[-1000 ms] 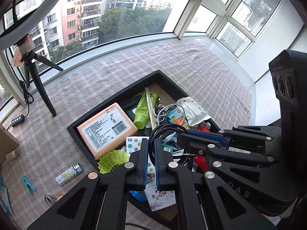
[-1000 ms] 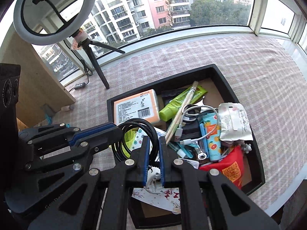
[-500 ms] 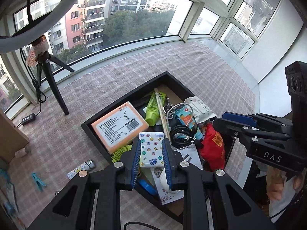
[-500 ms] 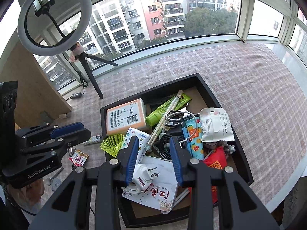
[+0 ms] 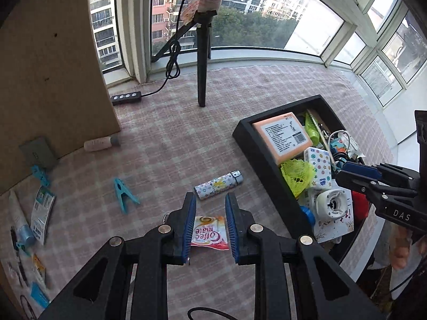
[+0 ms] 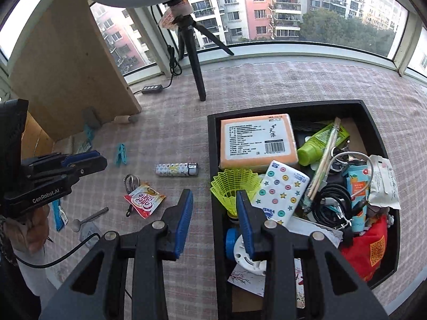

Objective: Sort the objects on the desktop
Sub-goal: 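Carry the scissors into the tray with the left tool while the right tool carries the black cable there, then grasp the silver metal clip with the left tool while the right tool grasps the Coffee-mate packet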

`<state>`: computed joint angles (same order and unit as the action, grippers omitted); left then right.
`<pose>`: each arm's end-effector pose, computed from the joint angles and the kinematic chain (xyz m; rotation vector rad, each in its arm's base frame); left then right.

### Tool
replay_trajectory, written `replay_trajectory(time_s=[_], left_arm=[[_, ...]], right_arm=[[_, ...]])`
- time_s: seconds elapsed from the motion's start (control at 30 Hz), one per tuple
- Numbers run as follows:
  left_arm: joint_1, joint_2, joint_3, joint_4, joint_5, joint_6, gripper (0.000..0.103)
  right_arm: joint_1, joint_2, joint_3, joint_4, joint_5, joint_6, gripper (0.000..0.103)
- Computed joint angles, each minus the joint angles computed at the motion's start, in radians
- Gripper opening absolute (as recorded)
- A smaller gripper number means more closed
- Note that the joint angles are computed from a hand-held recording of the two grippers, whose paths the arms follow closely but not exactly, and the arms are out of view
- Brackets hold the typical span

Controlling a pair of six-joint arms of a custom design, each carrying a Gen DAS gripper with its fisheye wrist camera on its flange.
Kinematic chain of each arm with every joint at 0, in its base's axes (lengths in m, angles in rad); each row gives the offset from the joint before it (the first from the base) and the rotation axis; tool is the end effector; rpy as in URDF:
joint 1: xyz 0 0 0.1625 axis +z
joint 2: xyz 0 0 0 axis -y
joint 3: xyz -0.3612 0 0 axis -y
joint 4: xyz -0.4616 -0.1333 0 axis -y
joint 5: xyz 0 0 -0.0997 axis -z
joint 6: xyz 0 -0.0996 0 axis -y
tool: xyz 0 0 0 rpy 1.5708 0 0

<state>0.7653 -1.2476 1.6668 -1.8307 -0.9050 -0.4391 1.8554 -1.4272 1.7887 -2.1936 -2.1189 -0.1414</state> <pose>-0.3139 -0.5716 0.2240 0.5212 2.4360 -0.3404 0.2471 -0.5547 0.3004 0.4535 -2.5489 0.3911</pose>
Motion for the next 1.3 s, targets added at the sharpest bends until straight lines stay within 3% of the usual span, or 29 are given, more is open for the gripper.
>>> replay_trajectory(time_s=[0.2, 0.43, 0.9, 1.3], left_arm=[[0.050, -0.070, 0.071, 0.029, 0.002, -0.075, 0.021], [0.099, -0.063, 0.102, 0.024, -0.018, -0.129, 0.021], [0.132, -0.006, 0.084, 0.005, -0.033, -0.137, 0.021], [0.140, 0.020, 0.064, 0.001, 0.000, -0.134, 0.024]], right_arm=[[0.016, 0.075, 0.003, 0.039, 0.034, -0.023, 0.038], [0.031, 0.132, 0.036, 0.045, 0.046, -0.051, 0.038], [0.076, 0.279, 0.014, -0.044, -0.078, -0.179, 0.040], [0.042, 0.301, -0.032, -0.013, -0.046, -0.131, 0.040]])
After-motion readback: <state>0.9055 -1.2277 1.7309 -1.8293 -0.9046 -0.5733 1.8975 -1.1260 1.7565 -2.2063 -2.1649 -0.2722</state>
